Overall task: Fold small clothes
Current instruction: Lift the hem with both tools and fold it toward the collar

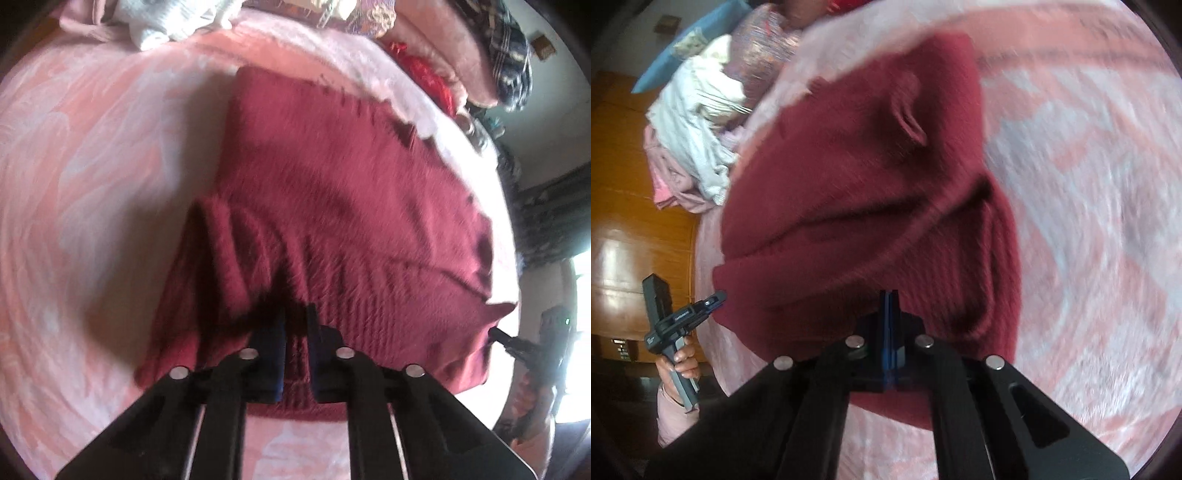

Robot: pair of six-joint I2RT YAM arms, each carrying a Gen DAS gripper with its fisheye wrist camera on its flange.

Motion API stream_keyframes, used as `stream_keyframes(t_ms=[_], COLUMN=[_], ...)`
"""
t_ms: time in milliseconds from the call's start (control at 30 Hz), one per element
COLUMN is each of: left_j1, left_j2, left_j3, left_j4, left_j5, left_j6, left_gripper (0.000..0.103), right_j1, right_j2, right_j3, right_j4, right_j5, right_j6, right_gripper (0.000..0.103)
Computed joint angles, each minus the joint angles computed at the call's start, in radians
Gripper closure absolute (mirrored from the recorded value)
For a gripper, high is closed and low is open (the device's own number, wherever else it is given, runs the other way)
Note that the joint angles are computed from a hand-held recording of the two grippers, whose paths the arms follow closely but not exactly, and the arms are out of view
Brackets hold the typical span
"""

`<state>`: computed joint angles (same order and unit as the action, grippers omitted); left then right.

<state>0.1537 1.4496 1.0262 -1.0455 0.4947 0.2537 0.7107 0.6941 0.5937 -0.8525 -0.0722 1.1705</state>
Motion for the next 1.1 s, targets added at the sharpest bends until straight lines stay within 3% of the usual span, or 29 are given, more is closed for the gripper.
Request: stream_keyframes(t_ms=[167, 233, 300, 333, 400, 433, 533, 700, 833, 900, 1033, 1100], left_j1=[-0.011, -0.01, -0.008, -0.006, -0.005, -0.003, -0.001, -0.046, -0.053, -0.043, -0.041, -0.056], left_j2=[0.012, 0.031, 0.052, 0.049, 0.032, 0.016, -0.042, -0.078, -0.098, -0.097, -0.078, -0.073], left_j3=[0.065, 0.096, 0.116, 0.107, 0.088, 0.071, 0.001, -0.073, -0.078, -0.079, -0.085, -0.084], left_j4=[0.107, 0.134, 0.125, 0.124, 0.101, 0.079, 0.056, 0.049, 0.013, -0.003, 0.0, 0.009], left_j5=[0.054, 0.062, 0.051, 0.048, 0.003, -0.026, -0.069, -0.113, -0.115, -0.116, -0.13, -0.138], left_j6=[-0.117, -0.143, -0.143, -0.141, -0.112, -0.074, 0.01, 0.031, 0.021, 0.026, -0.001, -0.019], left_gripper=[0.095, 0.095, 0.095, 0.095, 0.088, 0.086, 0.059, 0.039, 0.035, 0.032, 0.031, 0.029], right_j1=[-0.156, -0.257, -0.235, -0.193, -0.092, -0.039, 0.073, 0.037, 0.175, 0.213, 0.066, -0.043], right_j2=[0.007, 0.0, -0.009, -0.013, -0.059, -0.084, -0.125, -0.125, -0.173, -0.192, -0.234, -0.201], right_j3=[0.088, 0.071, 0.054, 0.051, 0.029, 0.019, -0.02, -0.045, 0.008, -0.003, -0.085, -0.092], right_j4=[-0.048, -0.06, -0.084, -0.104, -0.147, -0.166, -0.189, -0.181, -0.234, -0.236, -0.174, -0.147], right_j5=[0.036, -0.092, -0.109, -0.096, -0.068, -0.057, -0.024, -0.055, 0.029, 0.041, -0.046, -0.092], right_j6=[-0.12, -0.156, -0.13, -0.106, -0.015, 0.028, 0.125, 0.159, 0.271, 0.321, 0.267, 0.175], right_gripper=[0.103, 0.096, 0.095, 0.087, 0.075, 0.074, 0.065, 0.065, 0.052, 0.051, 0.051, 0.054])
